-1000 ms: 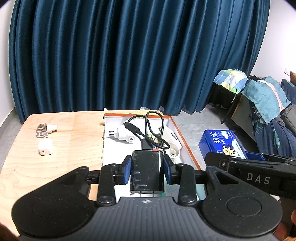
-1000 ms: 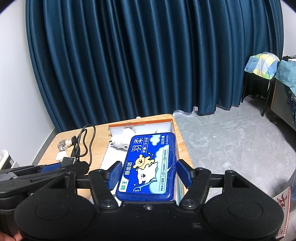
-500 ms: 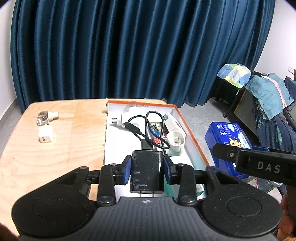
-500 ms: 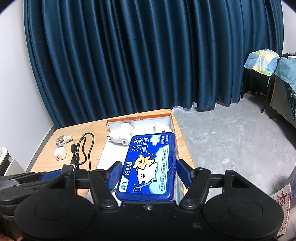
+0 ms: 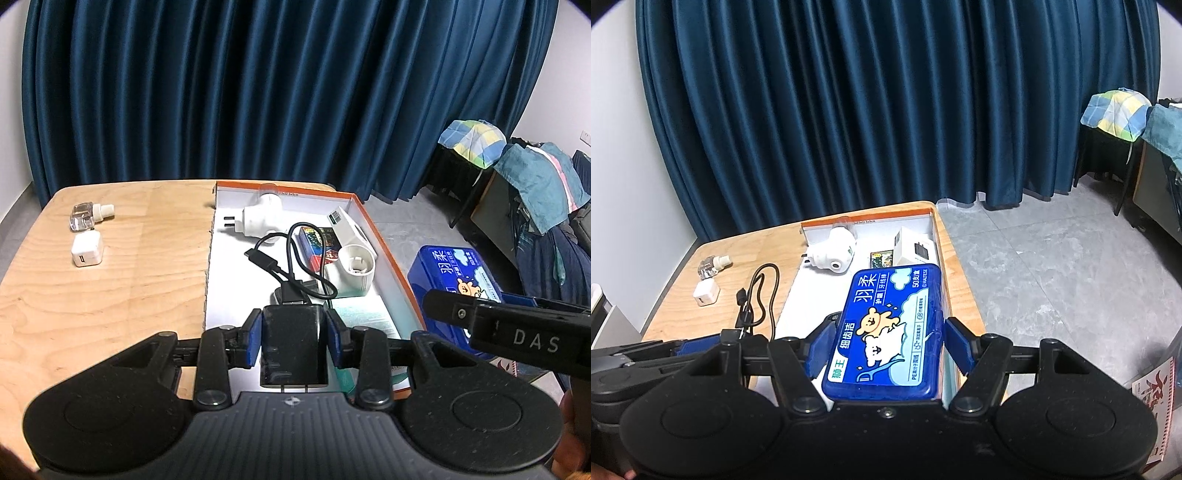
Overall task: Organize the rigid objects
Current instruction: 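Lower the black charger into the tray with the left tool while the right tool lowers the blue tin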
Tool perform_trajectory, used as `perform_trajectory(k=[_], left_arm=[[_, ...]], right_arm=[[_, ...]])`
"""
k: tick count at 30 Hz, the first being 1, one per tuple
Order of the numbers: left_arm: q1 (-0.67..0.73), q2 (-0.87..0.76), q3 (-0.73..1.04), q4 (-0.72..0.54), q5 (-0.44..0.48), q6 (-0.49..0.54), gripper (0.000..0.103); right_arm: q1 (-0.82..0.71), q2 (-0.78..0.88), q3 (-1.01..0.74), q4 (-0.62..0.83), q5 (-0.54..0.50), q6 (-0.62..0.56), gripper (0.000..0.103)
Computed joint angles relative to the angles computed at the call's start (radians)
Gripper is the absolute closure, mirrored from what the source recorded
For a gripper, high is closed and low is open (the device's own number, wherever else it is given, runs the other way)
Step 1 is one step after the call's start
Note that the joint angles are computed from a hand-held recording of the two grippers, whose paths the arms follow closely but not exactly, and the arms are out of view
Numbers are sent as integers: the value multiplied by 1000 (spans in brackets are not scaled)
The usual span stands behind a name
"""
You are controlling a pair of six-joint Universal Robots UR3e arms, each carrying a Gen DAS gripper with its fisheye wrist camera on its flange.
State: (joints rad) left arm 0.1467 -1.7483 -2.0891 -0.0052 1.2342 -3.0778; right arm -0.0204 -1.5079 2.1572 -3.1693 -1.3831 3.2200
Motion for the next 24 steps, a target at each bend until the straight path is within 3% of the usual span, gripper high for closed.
perform_trajectory(k=[24], left_arm=[[-15, -44, 32, -7, 13, -1, 67]], right_arm=[[22, 61, -55, 32, -8, -7, 25]])
